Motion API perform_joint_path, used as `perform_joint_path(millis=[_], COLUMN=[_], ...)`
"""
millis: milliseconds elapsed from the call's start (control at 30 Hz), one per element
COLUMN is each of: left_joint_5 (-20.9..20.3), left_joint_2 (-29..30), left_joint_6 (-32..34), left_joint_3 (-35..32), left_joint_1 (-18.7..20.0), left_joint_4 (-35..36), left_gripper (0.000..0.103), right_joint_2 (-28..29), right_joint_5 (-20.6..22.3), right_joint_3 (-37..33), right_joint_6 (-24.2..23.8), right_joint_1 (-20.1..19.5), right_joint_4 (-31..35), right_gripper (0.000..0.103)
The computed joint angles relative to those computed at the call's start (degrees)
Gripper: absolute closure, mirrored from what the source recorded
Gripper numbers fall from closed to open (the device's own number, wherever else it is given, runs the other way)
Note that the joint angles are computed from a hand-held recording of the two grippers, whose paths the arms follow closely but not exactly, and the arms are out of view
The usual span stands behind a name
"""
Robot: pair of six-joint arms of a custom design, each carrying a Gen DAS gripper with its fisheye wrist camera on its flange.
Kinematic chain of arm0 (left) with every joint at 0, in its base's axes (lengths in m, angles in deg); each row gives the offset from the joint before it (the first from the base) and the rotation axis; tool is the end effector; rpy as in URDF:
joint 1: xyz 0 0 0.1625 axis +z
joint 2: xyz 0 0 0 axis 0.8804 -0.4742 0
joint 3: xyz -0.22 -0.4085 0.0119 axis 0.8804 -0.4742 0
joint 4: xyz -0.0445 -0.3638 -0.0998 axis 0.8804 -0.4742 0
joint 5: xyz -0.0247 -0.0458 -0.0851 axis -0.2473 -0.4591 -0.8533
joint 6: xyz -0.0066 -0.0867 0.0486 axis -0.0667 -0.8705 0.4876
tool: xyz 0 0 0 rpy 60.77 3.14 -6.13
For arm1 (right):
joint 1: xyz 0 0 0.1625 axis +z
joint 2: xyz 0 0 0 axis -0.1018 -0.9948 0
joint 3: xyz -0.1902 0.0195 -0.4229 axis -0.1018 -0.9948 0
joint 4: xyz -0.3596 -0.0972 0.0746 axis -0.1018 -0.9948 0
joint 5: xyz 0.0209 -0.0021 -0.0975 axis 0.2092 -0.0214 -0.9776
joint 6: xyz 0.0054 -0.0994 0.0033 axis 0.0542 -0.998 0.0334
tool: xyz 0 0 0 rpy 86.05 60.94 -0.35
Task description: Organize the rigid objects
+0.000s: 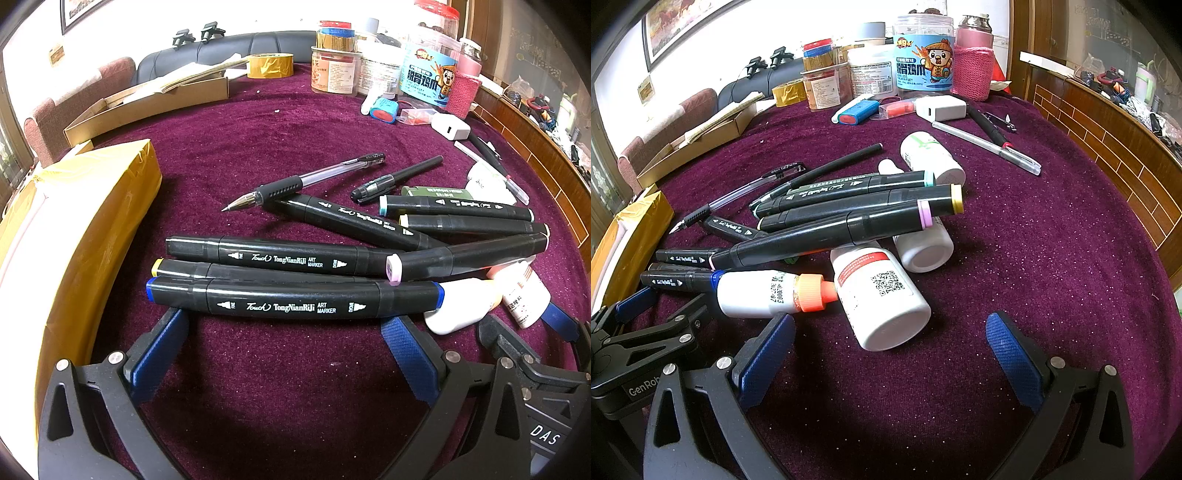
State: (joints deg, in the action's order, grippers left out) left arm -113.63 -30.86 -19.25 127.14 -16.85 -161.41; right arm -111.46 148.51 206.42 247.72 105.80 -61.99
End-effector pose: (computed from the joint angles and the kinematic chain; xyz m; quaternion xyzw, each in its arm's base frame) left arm -0.1129 -0.4007 0.0245 0.2519 0.8854 -0.2278 0.3174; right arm 0.1161 -0.3278 0.0258 -0.0467 -0.8536 0.3624 0.3713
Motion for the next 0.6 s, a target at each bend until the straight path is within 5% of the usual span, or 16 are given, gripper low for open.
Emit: perform_joint_path(millis=[200, 367, 600], left_joint_5=[-0.29, -4.36, -1.60], left_joint_2=[-0.12, -5.28, -1.86], left_joint_6=[1.01, 2.39, 1.71], left_joint_3=[-0.66, -1.89, 0.76], left_joint_1=[0.62, 2.03, 0.19], left_joint_4=[0.39, 11.41, 3.62], left_gripper=[0.000, 0.000, 0.000], right_joint_2=[1.06, 1.25, 1.79], right_joint_5=[0.94, 0.06, 1.91], right_joint_3=[-1.94, -3.79, -2.56], right_joint_6=[0.39, 0.70, 1.13], right_joint_1=[0.25, 0.10, 1.30], right_joint_4=[4.29, 10.36, 8.24], right_gripper=[0.001, 0.001, 0.002])
